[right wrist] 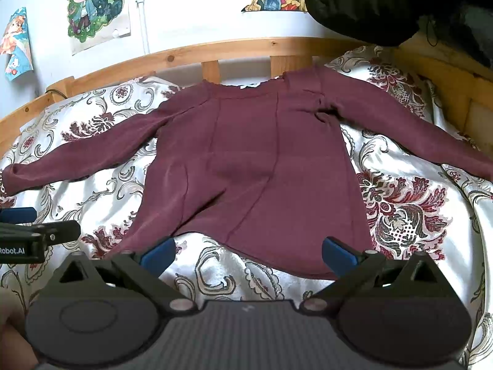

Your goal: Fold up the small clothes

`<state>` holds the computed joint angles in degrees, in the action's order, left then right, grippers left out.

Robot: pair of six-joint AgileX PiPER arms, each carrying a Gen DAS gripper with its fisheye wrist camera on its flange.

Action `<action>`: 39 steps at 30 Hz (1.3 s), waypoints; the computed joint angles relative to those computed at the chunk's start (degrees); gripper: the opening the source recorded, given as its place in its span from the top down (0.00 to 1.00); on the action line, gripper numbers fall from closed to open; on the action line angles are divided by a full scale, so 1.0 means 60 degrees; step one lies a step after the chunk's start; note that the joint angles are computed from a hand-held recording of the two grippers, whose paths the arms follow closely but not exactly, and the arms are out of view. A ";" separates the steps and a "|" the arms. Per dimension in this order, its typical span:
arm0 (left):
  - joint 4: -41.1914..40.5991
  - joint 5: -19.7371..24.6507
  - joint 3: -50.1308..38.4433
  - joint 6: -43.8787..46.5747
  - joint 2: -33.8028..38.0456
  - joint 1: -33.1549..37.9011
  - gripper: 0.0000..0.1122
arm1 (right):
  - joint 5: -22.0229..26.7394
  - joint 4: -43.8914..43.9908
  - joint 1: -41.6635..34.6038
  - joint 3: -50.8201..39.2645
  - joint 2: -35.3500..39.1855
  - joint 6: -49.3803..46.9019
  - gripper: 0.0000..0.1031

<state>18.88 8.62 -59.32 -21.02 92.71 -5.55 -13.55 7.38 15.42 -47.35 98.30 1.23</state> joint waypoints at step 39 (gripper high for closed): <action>-0.0482 0.0054 0.0013 0.0443 0.0044 -0.0010 0.09 | 0.0116 -0.0160 -0.0002 0.0007 0.0035 0.0193 0.00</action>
<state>15.99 8.95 -59.24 -18.36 92.98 -5.61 -12.85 6.42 15.41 -47.30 98.51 2.38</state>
